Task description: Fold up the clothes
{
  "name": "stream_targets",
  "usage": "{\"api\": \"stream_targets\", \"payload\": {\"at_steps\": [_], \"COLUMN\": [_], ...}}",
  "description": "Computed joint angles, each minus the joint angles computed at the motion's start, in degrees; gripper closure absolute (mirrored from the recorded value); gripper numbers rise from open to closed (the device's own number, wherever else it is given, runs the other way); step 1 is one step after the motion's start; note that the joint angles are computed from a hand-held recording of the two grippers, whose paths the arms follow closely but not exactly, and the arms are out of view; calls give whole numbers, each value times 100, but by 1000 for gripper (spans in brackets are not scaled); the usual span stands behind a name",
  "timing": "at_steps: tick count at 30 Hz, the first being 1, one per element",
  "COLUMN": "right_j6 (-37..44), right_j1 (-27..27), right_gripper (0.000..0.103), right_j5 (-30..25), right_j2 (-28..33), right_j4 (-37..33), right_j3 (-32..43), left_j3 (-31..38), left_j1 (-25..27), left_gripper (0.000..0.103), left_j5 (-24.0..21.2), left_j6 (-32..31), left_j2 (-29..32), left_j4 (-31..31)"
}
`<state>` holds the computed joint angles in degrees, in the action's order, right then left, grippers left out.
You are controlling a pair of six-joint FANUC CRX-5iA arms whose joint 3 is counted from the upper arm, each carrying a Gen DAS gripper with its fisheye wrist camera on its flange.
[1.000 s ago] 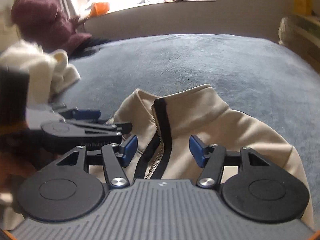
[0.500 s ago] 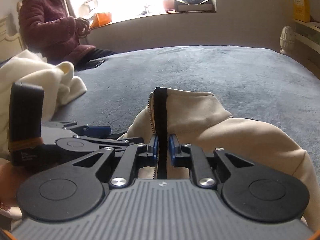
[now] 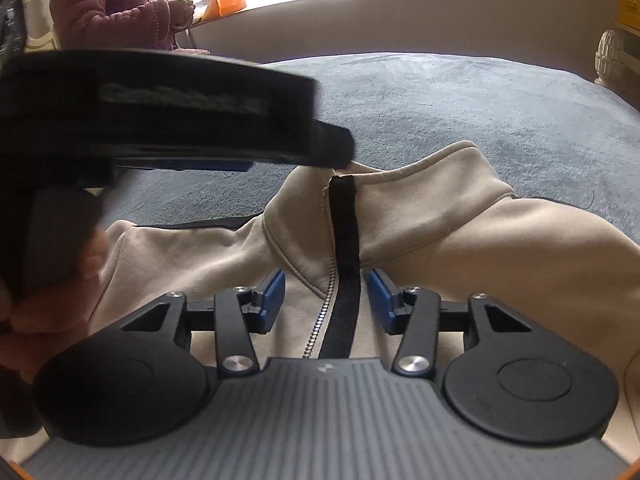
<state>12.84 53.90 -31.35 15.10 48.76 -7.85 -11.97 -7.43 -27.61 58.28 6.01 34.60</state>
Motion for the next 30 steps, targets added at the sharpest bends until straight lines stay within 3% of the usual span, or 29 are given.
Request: {"api": "stream_targets", "payload": {"at_steps": [5, 8, 11, 14, 18, 22, 26, 29, 30], "right_j6": [-322, -441, -309, 4, -218, -752, 177, 710, 555], "right_j1": [-1, -118, -303, -543, -599, -330, 252, 513, 546], "right_gripper": [59, 63, 72, 87, 89, 86, 86, 87, 87], "right_j5": [56, -335, -974, -1403, -1327, -1460, -1726, -2174, -2019], "right_j2": [-612, -778, -557, -128, -89, -784, -1528, -1446, -1472], "right_j4": [337, 427, 174, -622, -554, -423, -1215, -1913, -1770], "right_j3": [-567, -602, -288, 186, 183, -292, -569, -565, -814], "left_j3": [484, 470, 445, 455, 549, 579, 529, 526, 523], "left_j1": [-57, -86, -113, -147, -172, -170, -191, -226, -227], "left_gripper": [27, 26, 24, 24, 24, 24, 23, 23, 23], "left_j5": [-246, -168, -82, -52, -132, -173, -77, -27, -20], "left_j6": [1071, 1167, 1184, 1188, 1297, 1209, 1097, 1184, 1209], "left_j2": [331, 377, 375, 375, 383, 373, 343, 282, 229], "left_j4": [-1211, -1349, -1486, -1622, -1842, -1878, -1913, -2108, -2179]}}
